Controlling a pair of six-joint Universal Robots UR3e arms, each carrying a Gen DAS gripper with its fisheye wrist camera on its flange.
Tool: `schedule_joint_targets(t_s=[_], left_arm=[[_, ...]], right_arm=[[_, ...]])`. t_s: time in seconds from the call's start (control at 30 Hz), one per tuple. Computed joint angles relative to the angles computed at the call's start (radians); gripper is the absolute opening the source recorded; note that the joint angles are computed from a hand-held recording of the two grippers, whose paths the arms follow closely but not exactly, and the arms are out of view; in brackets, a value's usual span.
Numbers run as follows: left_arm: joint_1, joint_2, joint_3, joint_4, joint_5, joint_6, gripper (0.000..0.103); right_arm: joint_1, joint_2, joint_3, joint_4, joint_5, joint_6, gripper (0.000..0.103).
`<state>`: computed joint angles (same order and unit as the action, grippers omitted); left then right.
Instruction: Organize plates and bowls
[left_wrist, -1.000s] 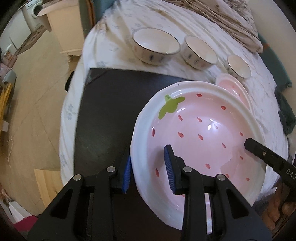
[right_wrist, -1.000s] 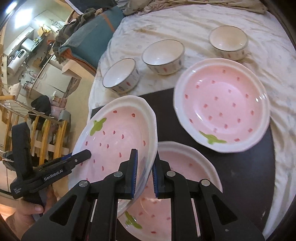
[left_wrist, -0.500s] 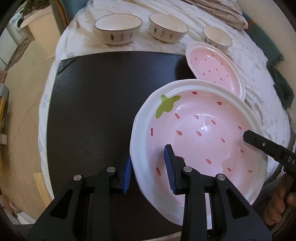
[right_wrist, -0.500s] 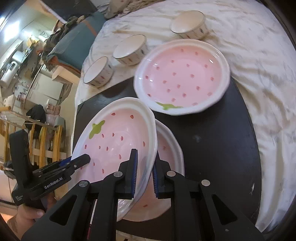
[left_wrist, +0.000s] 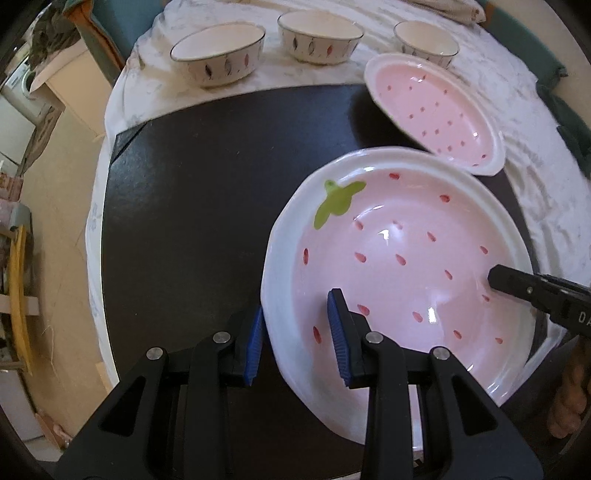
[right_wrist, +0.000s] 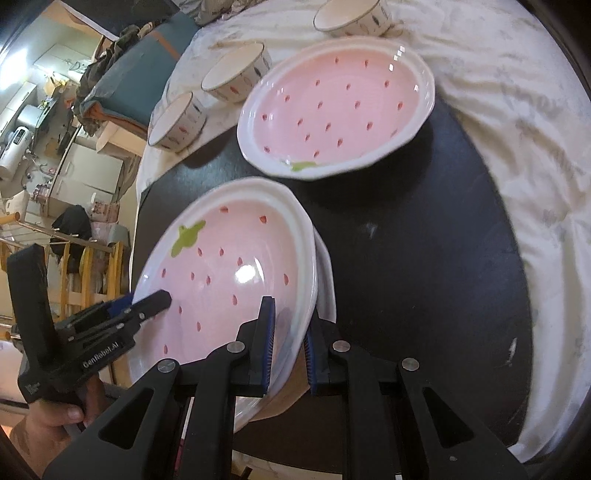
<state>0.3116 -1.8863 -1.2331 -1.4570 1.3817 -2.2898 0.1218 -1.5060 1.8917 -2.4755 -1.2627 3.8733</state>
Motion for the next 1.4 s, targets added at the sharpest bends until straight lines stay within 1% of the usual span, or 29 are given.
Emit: schedule_joint_targets(t_s=[0.07, 0.17, 0.27, 0.43, 0.53, 0.6, 0.63, 0.67, 0.93, 0.97, 1.0, 1.07, 1.13, 1.23, 1.27, 1.3, 1.33, 1.4], left_arm=[[-0.003, -0.012, -0.001, 0.005, 0.017, -0.007, 0.029], [-0.006, -0.004, -0.020, 0.032, 0.015, 0.003, 0.029], [-0.016, 0.000, -0.033, 0.058, 0.021, -0.001, 0.029], [-0.022, -0.013, -0.012, 0.054, 0.017, -0.011, 0.029], [-0.034, -0.027, 0.011, 0.034, 0.032, -0.019, 0.030], [-0.041, -0.038, 0.027, 0.012, 0.042, -0.010, 0.030], [-0.045, -0.033, 0.016, 0.025, 0.045, -0.004, 0.030], [-0.048, -0.031, 0.011, 0.032, 0.049, -0.005, 0.030], [-0.061, -0.053, 0.046, 0.011, 0.062, -0.018, 0.030], [-0.062, -0.053, 0.048, 0.010, 0.063, -0.020, 0.030], [-0.063, -0.054, 0.052, 0.008, 0.065, -0.022, 0.030], [-0.065, -0.055, 0.051, 0.010, 0.064, -0.021, 0.030], [-0.063, -0.055, 0.049, 0.013, 0.062, -0.017, 0.030], [-0.060, -0.050, 0.039, 0.019, 0.059, -0.007, 0.030], [-0.059, -0.050, 0.039, 0.019, 0.058, -0.005, 0.030], [-0.057, -0.049, 0.038, 0.020, 0.055, -0.003, 0.030], [-0.058, -0.049, 0.037, 0.021, 0.058, -0.001, 0.030], [-0.057, -0.045, 0.031, 0.024, 0.061, 0.000, 0.030]], right_arm=[[0.006, 0.022, -0.005, -0.001, 0.011, 0.000, 0.016], [0.012, 0.051, -0.026, 0.013, 0.016, 0.006, 0.016], [-0.007, 0.040, 0.007, -0.016, 0.038, 0.020, 0.016], [-0.019, 0.047, 0.017, -0.034, 0.054, 0.031, 0.015], [-0.030, 0.037, 0.034, -0.040, 0.074, 0.029, 0.015], [-0.028, 0.033, 0.025, -0.017, 0.069, 0.025, 0.015], [-0.013, 0.030, 0.003, 0.012, 0.033, 0.021, 0.015], [0.000, 0.027, -0.012, 0.032, 0.004, 0.015, 0.018], [-0.035, -0.043, 0.045, 0.047, 0.057, 0.009, 0.018], [-0.036, -0.042, 0.041, 0.049, 0.060, 0.013, 0.018], [-0.038, -0.049, 0.045, 0.054, 0.060, 0.013, 0.015], [-0.048, -0.060, 0.058, 0.058, 0.082, 0.005, 0.014], [-0.063, -0.075, 0.076, 0.060, 0.106, 0.002, 0.011], [-0.075, -0.089, 0.090, 0.054, 0.120, 0.005, 0.011], [-0.077, -0.096, 0.096, 0.054, 0.119, 0.008, 0.012], [-0.077, -0.107, 0.104, 0.045, 0.112, 0.017, 0.016], [-0.077, -0.118, 0.109, 0.042, 0.104, 0.023, 0.018], [-0.065, -0.125, 0.085, 0.088, 0.064, 0.019, 0.018]])
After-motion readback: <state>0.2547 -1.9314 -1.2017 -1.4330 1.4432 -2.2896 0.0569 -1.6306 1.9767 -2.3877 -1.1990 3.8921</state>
